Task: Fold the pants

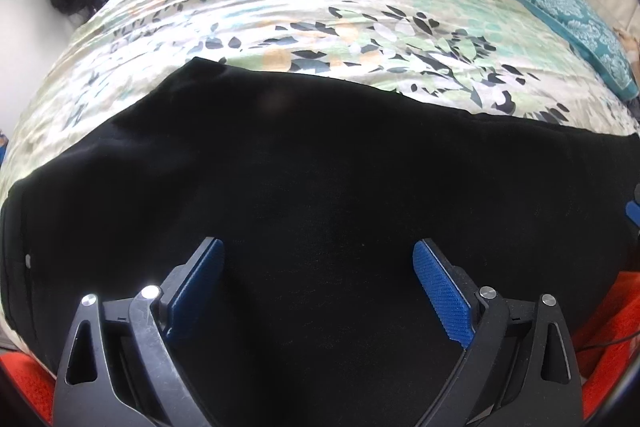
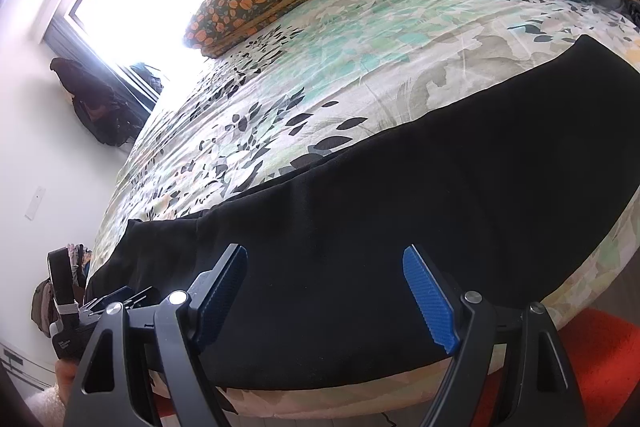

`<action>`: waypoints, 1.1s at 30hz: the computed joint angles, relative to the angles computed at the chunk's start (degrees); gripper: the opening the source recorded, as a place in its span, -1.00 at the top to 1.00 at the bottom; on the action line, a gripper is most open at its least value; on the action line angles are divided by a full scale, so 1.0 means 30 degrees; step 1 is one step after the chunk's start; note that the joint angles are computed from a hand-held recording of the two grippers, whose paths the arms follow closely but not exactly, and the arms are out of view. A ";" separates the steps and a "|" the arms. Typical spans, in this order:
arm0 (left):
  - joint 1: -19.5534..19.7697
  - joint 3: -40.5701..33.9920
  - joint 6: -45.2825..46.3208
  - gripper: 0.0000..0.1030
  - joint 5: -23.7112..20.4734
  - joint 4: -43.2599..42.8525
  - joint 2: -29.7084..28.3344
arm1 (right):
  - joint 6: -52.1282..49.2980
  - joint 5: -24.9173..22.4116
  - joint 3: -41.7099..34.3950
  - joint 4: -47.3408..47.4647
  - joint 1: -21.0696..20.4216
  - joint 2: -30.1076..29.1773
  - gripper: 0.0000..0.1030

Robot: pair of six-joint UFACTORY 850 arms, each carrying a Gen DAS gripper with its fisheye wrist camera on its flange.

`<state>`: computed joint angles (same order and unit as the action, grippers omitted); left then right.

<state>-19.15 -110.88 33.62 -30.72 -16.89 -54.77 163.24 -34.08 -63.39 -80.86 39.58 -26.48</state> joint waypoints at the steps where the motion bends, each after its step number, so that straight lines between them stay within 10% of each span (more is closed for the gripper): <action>1: 0.0045 0.0023 0.0108 -0.87 -0.0057 -0.0248 0.0039 | 0.0034 0.0017 0.0031 0.0008 0.0010 0.0023 -0.56; 33: 0.0271 0.1129 0.0882 -0.87 0.0080 -0.1289 0.0996 | 0.1334 0.0154 0.0446 -0.0800 -0.0036 0.0243 -0.56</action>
